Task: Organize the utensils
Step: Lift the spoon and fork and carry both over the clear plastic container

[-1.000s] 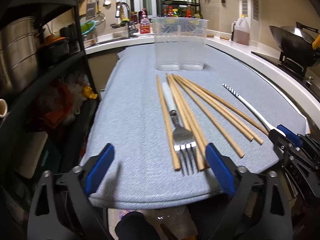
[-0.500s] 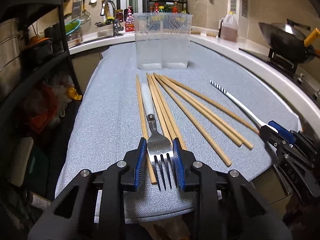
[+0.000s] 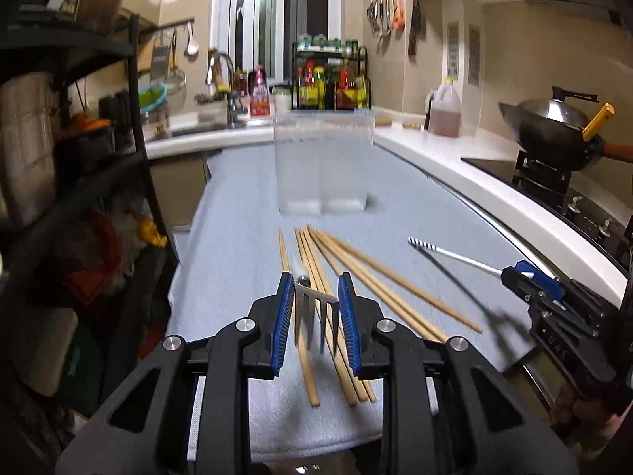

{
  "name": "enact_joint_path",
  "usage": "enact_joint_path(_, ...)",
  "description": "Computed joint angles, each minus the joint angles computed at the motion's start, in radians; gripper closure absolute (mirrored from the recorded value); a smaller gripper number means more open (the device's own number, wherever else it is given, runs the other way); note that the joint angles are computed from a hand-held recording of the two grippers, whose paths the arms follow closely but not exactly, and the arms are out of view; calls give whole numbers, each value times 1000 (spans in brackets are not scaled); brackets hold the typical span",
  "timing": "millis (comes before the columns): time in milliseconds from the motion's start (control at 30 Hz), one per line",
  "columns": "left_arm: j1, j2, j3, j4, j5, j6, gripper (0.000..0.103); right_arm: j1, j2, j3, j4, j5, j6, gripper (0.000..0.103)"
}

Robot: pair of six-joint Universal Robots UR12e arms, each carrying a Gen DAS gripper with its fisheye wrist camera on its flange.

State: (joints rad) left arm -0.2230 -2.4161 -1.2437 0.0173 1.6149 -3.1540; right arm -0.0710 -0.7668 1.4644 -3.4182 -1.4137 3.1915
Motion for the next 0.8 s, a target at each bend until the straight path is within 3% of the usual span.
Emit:
enact_joint_path(67, -4, -4, 10, 19, 28, 24, 80, -2, 1, -12, -8, 6, 16, 80)
enact_joint_path(533, 2, -31, 93, 43, 18, 73, 83, 0, 23, -114, 11, 35, 53, 81)
enact_joint_path(800, 31, -57, 189, -50, -76, 8, 84, 3, 45, -221, 118, 29, 40, 81)
